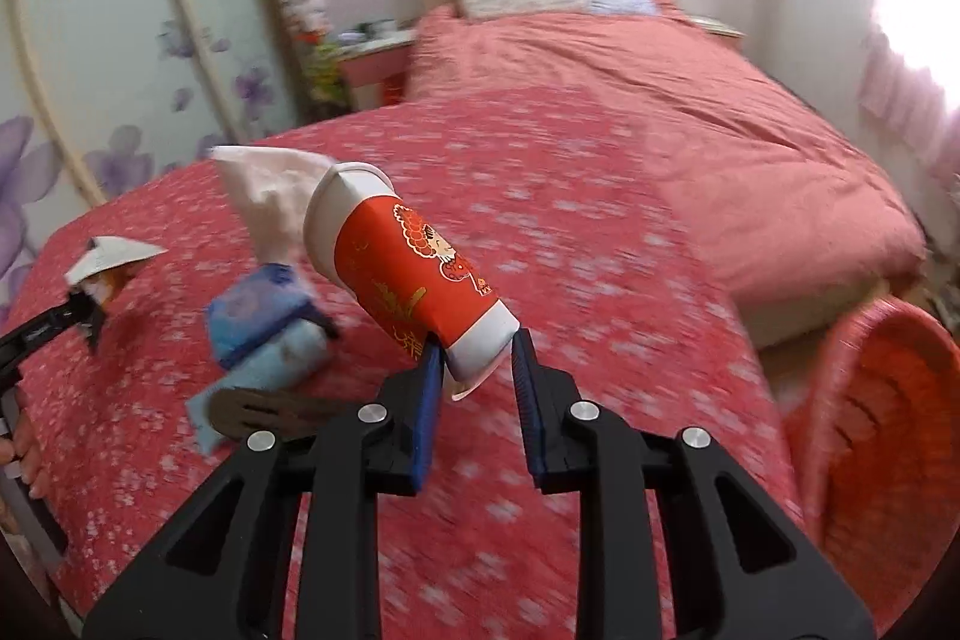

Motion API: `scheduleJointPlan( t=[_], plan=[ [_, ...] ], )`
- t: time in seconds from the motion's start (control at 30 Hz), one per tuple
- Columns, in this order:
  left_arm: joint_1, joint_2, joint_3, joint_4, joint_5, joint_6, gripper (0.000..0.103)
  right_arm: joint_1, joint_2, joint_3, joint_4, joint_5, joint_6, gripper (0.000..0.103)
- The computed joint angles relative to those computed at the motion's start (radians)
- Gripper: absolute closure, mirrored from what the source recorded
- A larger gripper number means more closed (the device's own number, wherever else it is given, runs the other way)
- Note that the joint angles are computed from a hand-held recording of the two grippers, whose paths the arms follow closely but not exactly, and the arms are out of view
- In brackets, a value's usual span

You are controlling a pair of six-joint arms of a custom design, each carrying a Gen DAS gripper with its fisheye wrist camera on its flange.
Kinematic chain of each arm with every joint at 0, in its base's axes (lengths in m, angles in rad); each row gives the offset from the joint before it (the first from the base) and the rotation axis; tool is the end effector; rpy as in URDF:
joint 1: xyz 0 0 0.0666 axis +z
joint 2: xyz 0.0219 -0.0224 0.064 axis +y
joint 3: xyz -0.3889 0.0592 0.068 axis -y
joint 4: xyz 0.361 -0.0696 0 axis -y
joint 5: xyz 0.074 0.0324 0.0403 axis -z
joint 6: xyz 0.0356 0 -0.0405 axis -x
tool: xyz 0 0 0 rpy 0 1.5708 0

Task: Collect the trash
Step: 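Grasp the red and white paper cup with the right tool while the left tool holds the bag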

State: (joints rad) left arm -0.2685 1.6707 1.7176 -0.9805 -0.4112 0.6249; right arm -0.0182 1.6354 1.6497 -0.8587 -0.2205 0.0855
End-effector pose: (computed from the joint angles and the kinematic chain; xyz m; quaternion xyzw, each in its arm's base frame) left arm 0.5361 -0.1332 0.4419 -0.2277 0.9036 0.0424 0.3603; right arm 0.5479 -0.0026 0.4380 -0.0703 0.9272 0.0844 0.3580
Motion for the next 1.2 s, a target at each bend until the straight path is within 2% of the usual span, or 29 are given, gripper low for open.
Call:
scheduleJointPlan(
  t=[0.07, 0.1, 0.13, 0.2, 0.43, 0.47, 0.5, 0.57, 0.73, 0.8, 0.87, 0.9, 0.93, 1.0, 1.07, 1.1, 1.13, 1.17, 1.2],
  plan=[
    [-0.003, 0.003, 0.004, -0.004, 0.0, 0.0, 0.092, -0.014, -0.012, -0.022, 0.007, -0.039, 0.017, 0.078],
    [-0.004, 0.006, 0.007, -0.007, 0.0, 0.001, 0.092, -0.014, -0.012, -0.026, 0.012, -0.038, 0.027, 0.069],
    [-0.006, 0.008, 0.01, -0.01, 0.0, 0.002, 0.092, -0.011, -0.015, -0.038, 0.033, -0.025, 0.041, 0.052],
    [-0.009, 0.012, 0.015, -0.014, 0.004, 0.007, 0.092, -0.005, -0.016, -0.049, 0.067, -0.016, 0.059, 0.045],
    [-0.018, 0.029, 0.039, -0.027, 0.003, 0.002, 0.092, 0.0, 0.049, 0.012, 0.061, -0.039, 0.103, 0.045],
    [-0.019, 0.032, 0.044, -0.03, 0.004, 0.001, 0.092, -0.001, 0.063, 0.028, 0.041, -0.044, 0.098, 0.049],
    [-0.021, 0.035, 0.047, -0.032, 0.004, 0.002, 0.092, 0.002, 0.066, 0.028, 0.047, -0.039, 0.092, 0.06],
    [-0.025, 0.039, 0.051, -0.033, 0.003, 0.002, 0.092, 0.006, 0.067, 0.032, 0.029, -0.039, 0.099, 0.072],
    [-0.034, 0.043, 0.057, -0.034, 0.001, 0.0, 0.092, 0.006, 0.035, -0.011, 0.056, -0.044, 0.108, 0.078],
    [-0.034, 0.045, 0.059, -0.034, 0.003, -0.003, 0.092, 0.009, 0.029, -0.024, 0.074, -0.029, 0.102, 0.078],
    [-0.035, 0.048, 0.061, -0.035, 0.007, -0.003, 0.092, 0.018, 0.022, -0.038, 0.099, 0.007, 0.094, 0.063],
    [-0.036, 0.048, 0.06, -0.034, 0.008, -0.002, 0.092, 0.02, 0.02, -0.041, 0.102, 0.014, 0.09, 0.047],
    [-0.039, 0.05, 0.062, -0.036, 0.005, 0.001, 0.092, 0.023, 0.023, -0.04, 0.102, 0.017, 0.086, 0.041],
    [-0.04, 0.049, 0.061, -0.037, 0.004, 0.001, 0.092, 0.034, 0.031, -0.033, 0.095, 0.033, 0.094, 0.041],
    [-0.04, 0.049, 0.06, -0.036, 0.005, 0.002, 0.092, 0.052, 0.033, -0.036, 0.109, 0.091, 0.114, 0.04],
    [-0.04, 0.048, 0.059, -0.036, 0.006, 0.002, 0.092, 0.061, 0.033, -0.039, 0.118, 0.121, 0.121, 0.043],
    [-0.04, 0.047, 0.056, -0.035, 0.007, 0.003, 0.092, 0.064, 0.033, -0.04, 0.125, 0.141, 0.123, 0.051],
    [-0.04, 0.045, 0.054, -0.034, 0.008, 0.003, 0.092, 0.064, 0.033, -0.04, 0.128, 0.154, 0.121, 0.055],
    [-0.04, 0.043, 0.051, -0.033, 0.007, 0.003, 0.092, 0.054, 0.035, -0.03, 0.117, 0.136, 0.11, 0.059]
  ],
)
